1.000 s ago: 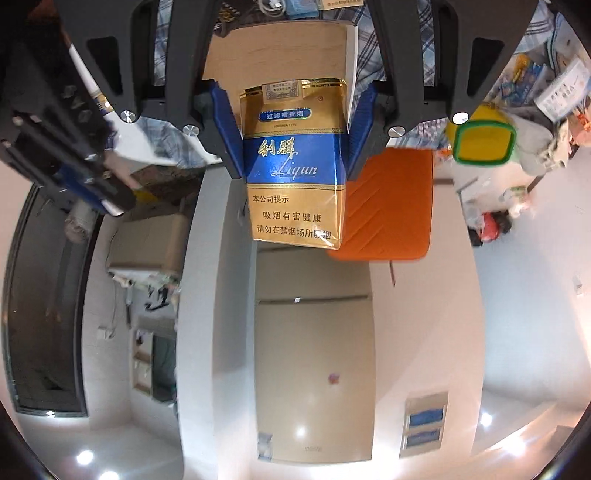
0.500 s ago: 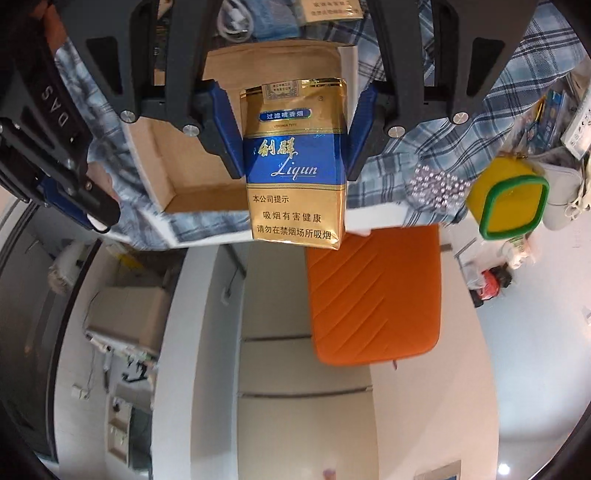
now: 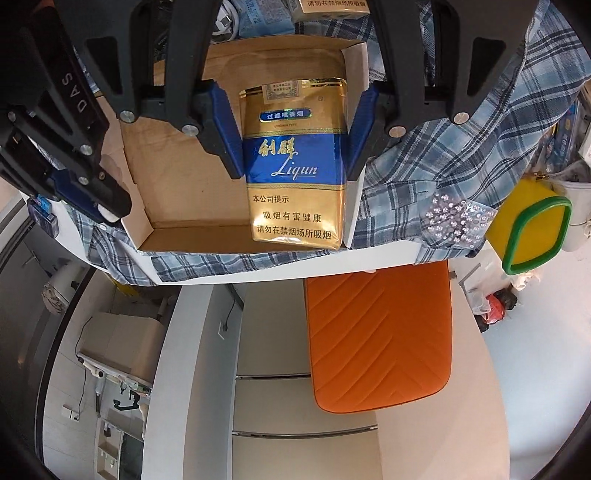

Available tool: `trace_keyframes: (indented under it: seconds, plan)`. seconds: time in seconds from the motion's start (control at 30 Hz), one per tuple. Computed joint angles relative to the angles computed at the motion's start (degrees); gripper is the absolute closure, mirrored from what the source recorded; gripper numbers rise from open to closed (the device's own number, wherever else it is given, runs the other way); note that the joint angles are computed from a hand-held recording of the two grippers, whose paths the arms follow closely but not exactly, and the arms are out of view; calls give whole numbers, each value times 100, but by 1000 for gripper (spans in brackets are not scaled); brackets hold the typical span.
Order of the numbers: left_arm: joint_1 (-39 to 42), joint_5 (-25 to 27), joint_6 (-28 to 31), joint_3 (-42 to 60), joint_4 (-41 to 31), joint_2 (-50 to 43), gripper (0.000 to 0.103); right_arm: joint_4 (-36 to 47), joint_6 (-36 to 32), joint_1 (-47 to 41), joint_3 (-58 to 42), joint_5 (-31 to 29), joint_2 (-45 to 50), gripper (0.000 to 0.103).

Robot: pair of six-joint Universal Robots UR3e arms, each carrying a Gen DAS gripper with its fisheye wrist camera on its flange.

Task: Organize soft objects
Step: 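Open the left tool to drop the pack while the right tool releases the earbuds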

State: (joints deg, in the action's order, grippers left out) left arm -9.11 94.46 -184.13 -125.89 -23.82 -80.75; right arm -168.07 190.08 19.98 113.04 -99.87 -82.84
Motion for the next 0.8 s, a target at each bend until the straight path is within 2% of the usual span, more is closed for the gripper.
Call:
trace_keyframes:
  seconds: [0.13, 0.2, 0.27, 0.3, 0.33, 0.37, 0.63, 0.8]
  plan:
    - [27, 45, -6, 13, -19, -14, 45, 139, 30, -22, -57, -15, 33, 79]
    - [22, 94, -34, 24, -35, -36, 35, 207, 62, -100, -32, 110, -11, 76]
    - [47, 115, -94, -25, 26, -20, 29, 207, 75, -115, -18, 96, -27, 73]
    - [78, 77, -87, -44, 16, 12, 29, 202, 71, -118, -19, 79, -33, 65]
    - [114, 36, -69, -53, -9, 42, 29, 150, 66, -127, 11, 71, -49, 52]
    - [147, 16, -62, -70, -12, 82, 29, 65, 66, -127, 56, 58, -69, 48]
    - [273, -96, -46, -156, -111, 475, 29, 91, 45, -66, 44, -66, -231, 47]
    - [171, 22, -95, -177, -211, 888, 29, 35, 10, -55, 140, -136, -578, 47]
